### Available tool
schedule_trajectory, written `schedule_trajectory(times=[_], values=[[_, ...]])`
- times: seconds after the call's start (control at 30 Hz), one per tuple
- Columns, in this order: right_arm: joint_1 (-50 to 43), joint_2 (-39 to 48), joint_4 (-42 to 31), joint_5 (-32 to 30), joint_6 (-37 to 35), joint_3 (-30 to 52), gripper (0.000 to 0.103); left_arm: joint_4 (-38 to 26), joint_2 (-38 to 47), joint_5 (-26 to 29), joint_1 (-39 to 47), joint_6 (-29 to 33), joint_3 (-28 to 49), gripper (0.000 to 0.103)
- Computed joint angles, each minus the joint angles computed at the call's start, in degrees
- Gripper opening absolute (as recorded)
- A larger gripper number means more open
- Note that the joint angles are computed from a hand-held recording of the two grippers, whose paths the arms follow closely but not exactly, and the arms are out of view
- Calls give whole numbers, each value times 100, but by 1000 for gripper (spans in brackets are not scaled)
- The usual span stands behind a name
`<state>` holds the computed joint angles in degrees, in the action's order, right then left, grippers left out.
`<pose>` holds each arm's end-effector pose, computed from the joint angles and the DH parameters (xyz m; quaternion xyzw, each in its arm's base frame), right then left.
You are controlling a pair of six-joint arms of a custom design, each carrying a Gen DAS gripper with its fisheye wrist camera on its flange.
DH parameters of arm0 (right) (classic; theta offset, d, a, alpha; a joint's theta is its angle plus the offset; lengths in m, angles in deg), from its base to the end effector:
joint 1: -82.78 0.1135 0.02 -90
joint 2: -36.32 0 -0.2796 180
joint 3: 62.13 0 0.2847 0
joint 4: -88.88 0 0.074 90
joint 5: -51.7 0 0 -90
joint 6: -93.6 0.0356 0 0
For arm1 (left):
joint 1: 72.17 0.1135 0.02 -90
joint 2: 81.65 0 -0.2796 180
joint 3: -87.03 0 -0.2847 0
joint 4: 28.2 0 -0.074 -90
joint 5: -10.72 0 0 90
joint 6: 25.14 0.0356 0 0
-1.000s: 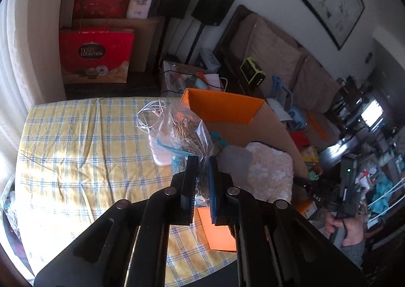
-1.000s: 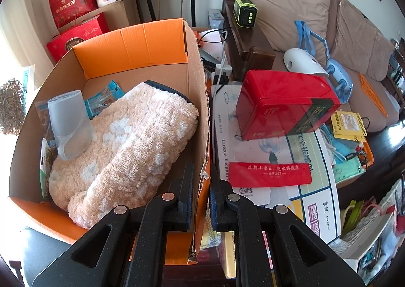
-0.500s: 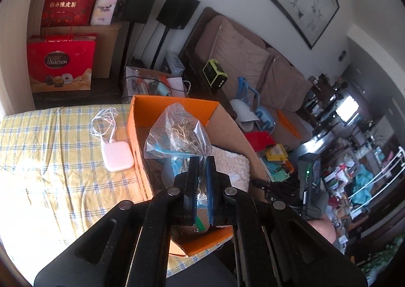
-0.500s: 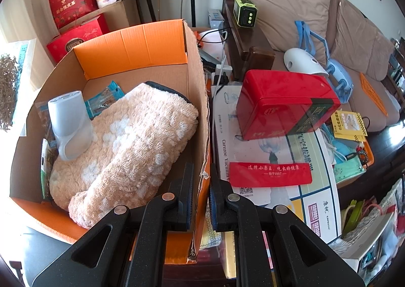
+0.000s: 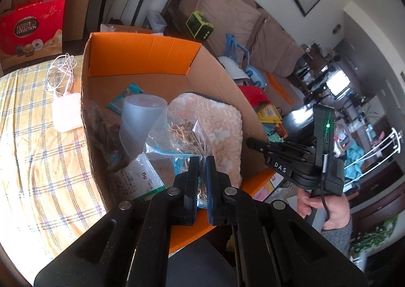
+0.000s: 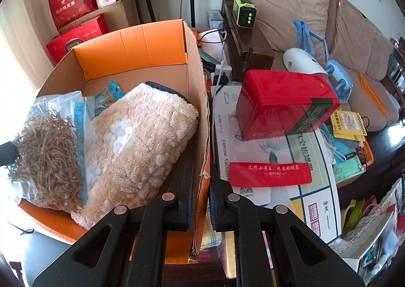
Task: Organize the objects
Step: 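Carry the noodle bag into the box and open the left gripper, then grasp the white earphone cable with the left gripper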
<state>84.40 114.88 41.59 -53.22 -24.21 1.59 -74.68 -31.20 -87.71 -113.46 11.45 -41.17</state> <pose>0.2900 0.0174 0.2188 -0.2747 0.9228 0.0686 0.2611 0.1565 -0.1305 0.2584 -0.1252 0.9137 -0.2339 0.3078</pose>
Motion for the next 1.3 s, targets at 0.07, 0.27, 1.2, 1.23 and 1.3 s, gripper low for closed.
schedule_trajectory(times=[0.07, 0.27, 1.2, 1.23, 1.3], values=[[0, 0, 0, 0, 0, 0, 10, 63, 116, 8, -12, -8, -33, 5], [-9, -3, 5, -9, -7, -9, 11, -437, 614, -182, -43, 109, 167, 9], [29, -78, 47, 39, -2, -61, 11, -1821, -1513, 183, 3138, 1614, -26, 75], [43, -93, 64, 63, -5, -75, 11, -1750, -1459, 445, 3521, 1817, -65, 75], [50, -102, 104, 89, -18, -97, 11, -1612, -1245, 744, 4063, 2110, -119, 75]])
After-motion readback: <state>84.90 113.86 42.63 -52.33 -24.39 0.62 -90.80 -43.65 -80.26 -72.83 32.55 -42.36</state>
